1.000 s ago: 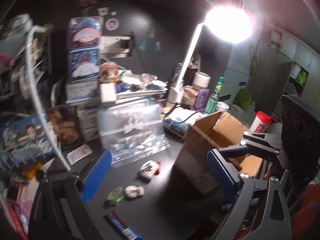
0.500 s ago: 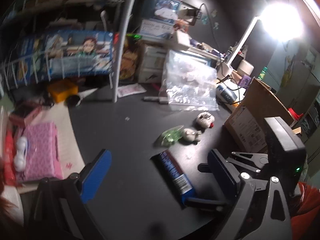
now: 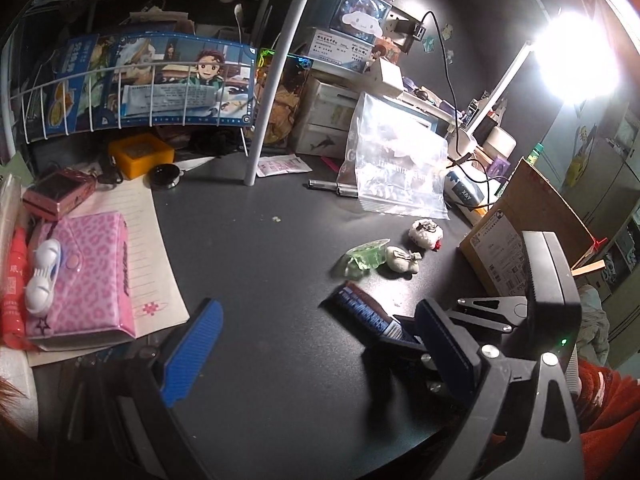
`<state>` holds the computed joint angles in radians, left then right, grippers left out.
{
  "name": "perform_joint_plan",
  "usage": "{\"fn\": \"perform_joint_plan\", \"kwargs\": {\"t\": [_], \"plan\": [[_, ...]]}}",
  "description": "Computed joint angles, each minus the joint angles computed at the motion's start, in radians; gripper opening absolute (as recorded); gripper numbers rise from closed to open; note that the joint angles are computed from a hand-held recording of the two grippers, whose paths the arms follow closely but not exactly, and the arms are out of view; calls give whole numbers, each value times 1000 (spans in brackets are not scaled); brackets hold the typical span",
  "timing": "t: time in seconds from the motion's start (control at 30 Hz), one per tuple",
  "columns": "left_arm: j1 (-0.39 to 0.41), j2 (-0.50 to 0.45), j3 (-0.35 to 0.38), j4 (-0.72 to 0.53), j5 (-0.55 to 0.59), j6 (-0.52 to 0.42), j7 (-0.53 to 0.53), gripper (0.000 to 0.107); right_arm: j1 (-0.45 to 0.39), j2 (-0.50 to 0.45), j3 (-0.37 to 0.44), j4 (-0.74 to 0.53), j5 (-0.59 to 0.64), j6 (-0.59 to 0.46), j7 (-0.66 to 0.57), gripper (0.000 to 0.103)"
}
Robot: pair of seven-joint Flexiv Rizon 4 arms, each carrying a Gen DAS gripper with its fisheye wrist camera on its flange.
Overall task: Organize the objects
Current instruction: 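Grasp the blue-and-brown candy bar with the right gripper, then drop the candy bar into the box from the right gripper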
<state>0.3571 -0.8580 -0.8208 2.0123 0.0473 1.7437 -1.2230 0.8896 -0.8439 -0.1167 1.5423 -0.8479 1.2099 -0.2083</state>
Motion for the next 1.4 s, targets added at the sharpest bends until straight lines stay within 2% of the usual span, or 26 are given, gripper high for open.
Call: {"fn": "perform_joint_plan", "kwargs": {"t": [0.17, 0.47, 0.57, 0.63, 0.73, 0.83, 0.97, 1.07, 1.3, 1.4], "plan": [[0, -12, -18, -7, -5, -29, 19, 96, 0, 16, -5, 18, -9, 14, -1, 14], [24, -18, -108, -13, -2, -44, 65, 95, 25, 134, -83, 116, -137, 193, 71, 14], [46, -27, -170, -23, 2, -59, 89, 80, 42, 193, -119, 150, -223, 215, 118, 14], [60, -40, -217, -30, 5, -71, 112, 67, 41, 237, -130, 173, -297, 218, 156, 14], [43, -31, -242, -53, 0, -72, 131, 55, 26, 296, -128, 208, -388, 211, 208, 14], [24, -40, -275, -87, -13, -99, 156, 49, 6, 358, -125, 251, -480, 197, 273, 14], [-48, -27, -273, -153, -49, -135, 192, 40, -32, 446, -98, 322, -563, 140, 329, 14], [-120, -20, -251, -224, -95, -186, 230, 38, -79, 507, -73, 378, -611, 119, 371, 14], [-347, -18, -120, -441, -206, -351, 309, 38, -212, 632, -8, 516, -703, 111, 499, 14], [-459, -27, -29, -549, -242, -436, 319, 38, -272, 672, 22, 574, -695, 111, 518, 14]]}}
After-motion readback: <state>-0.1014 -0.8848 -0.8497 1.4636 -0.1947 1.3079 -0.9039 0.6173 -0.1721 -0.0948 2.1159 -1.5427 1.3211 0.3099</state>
